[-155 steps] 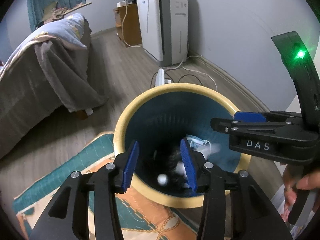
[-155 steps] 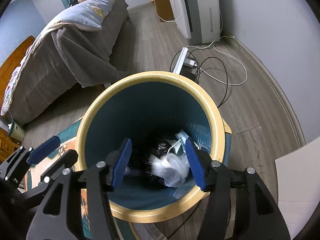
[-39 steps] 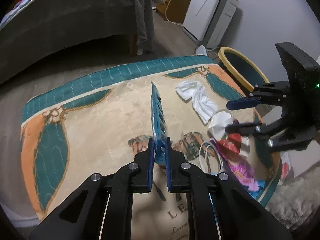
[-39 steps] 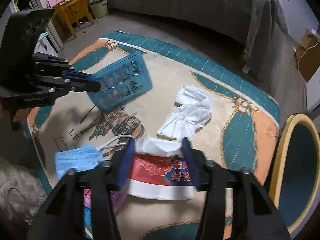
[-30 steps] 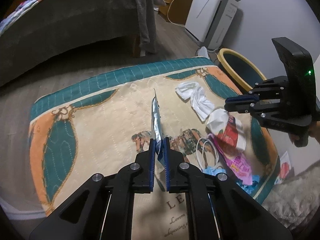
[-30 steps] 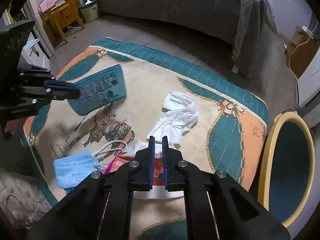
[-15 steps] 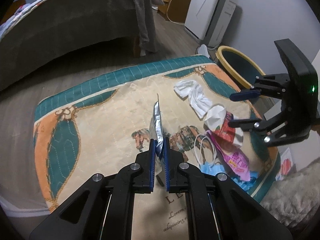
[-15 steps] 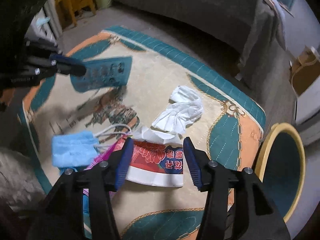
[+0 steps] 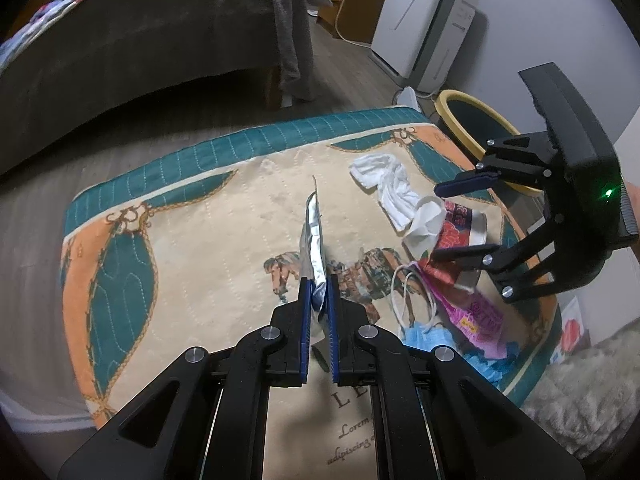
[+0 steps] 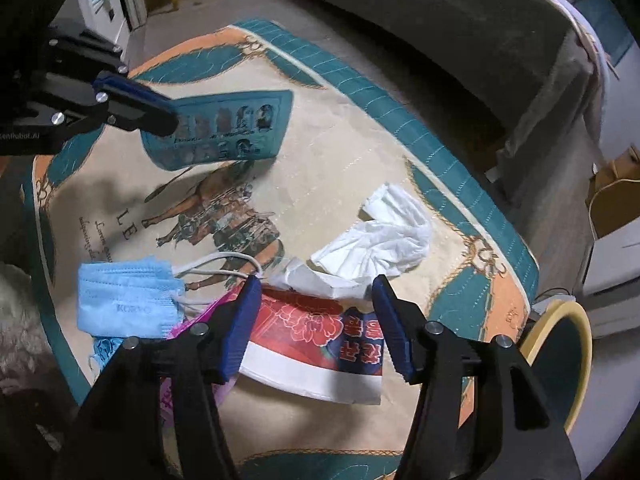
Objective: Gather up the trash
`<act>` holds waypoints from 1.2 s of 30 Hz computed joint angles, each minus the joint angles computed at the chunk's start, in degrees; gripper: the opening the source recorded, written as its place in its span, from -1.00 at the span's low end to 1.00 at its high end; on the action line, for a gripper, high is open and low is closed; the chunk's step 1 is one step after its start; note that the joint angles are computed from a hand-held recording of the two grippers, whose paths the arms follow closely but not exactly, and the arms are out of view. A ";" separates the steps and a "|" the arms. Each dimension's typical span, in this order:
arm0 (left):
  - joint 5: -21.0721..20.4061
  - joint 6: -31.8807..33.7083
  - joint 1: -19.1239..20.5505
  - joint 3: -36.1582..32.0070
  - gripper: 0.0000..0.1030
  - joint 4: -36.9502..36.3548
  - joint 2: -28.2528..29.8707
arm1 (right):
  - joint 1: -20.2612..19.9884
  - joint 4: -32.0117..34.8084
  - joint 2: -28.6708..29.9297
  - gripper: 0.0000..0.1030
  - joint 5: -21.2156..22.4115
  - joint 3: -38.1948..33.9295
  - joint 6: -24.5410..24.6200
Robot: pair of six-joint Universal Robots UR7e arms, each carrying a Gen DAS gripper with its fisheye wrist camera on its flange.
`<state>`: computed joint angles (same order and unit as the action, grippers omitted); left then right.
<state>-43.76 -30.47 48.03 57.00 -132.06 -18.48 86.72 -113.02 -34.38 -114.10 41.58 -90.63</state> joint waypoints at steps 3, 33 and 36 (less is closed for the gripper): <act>0.15 0.16 -0.15 -0.05 -0.83 0.16 0.03 | -0.21 1.70 0.66 0.12 0.48 -1.73 1.07; 0.76 -0.76 -0.60 1.26 -0.83 -0.52 -0.84 | -0.39 15.25 6.36 -0.14 2.55 -18.04 14.83; 0.86 -0.80 -0.64 1.67 -0.83 -0.84 -1.00 | -0.42 16.05 8.61 -0.13 3.66 -22.18 18.29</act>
